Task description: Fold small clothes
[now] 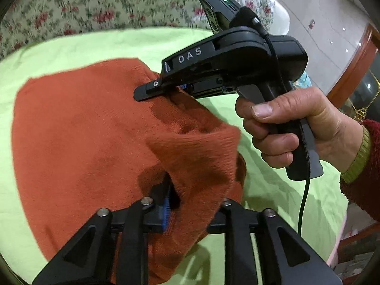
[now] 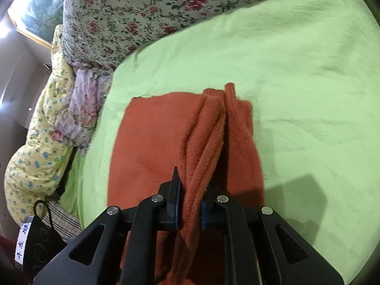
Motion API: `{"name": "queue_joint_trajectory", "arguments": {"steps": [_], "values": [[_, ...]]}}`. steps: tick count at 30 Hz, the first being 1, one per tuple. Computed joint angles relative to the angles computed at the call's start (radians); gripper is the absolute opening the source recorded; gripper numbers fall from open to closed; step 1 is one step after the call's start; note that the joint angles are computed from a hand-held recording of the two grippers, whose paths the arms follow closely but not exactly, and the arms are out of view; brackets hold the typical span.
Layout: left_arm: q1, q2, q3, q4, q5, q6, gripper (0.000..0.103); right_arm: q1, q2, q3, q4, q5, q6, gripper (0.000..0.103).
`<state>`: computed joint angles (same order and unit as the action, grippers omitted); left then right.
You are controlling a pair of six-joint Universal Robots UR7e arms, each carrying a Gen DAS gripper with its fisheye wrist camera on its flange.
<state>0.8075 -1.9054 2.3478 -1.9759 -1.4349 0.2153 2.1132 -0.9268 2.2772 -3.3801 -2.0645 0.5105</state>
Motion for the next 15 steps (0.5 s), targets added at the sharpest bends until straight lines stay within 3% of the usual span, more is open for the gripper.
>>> {"name": "queue_joint_trajectory", "arguments": {"steps": [2, 4, 6, 11, 15], "values": [[0.001, 0.000, -0.004, 0.022, -0.012, -0.001, 0.032, -0.018, -0.003, 0.006, 0.030, 0.006, 0.023, 0.016], [0.006, -0.010, -0.011, 0.051, -0.024, 0.002, 0.043, -0.009, -0.007, 0.010, 0.049, -0.030, 0.040, 0.029], [0.022, -0.023, -0.024, 0.090, -0.049, 0.006, 0.052, 0.001, -0.019, 0.030, 0.036, -0.052, 0.062, 0.034], [0.076, -0.045, -0.088, 0.195, -0.078, 0.012, 0.060, 0.067, -0.078, 0.092, 0.048, -0.189, 0.190, 0.039], [0.136, -0.055, -0.153, 0.228, -0.057, 0.020, 0.063, 0.136, -0.100, 0.111, 0.032, -0.216, 0.248, 0.039]]}}
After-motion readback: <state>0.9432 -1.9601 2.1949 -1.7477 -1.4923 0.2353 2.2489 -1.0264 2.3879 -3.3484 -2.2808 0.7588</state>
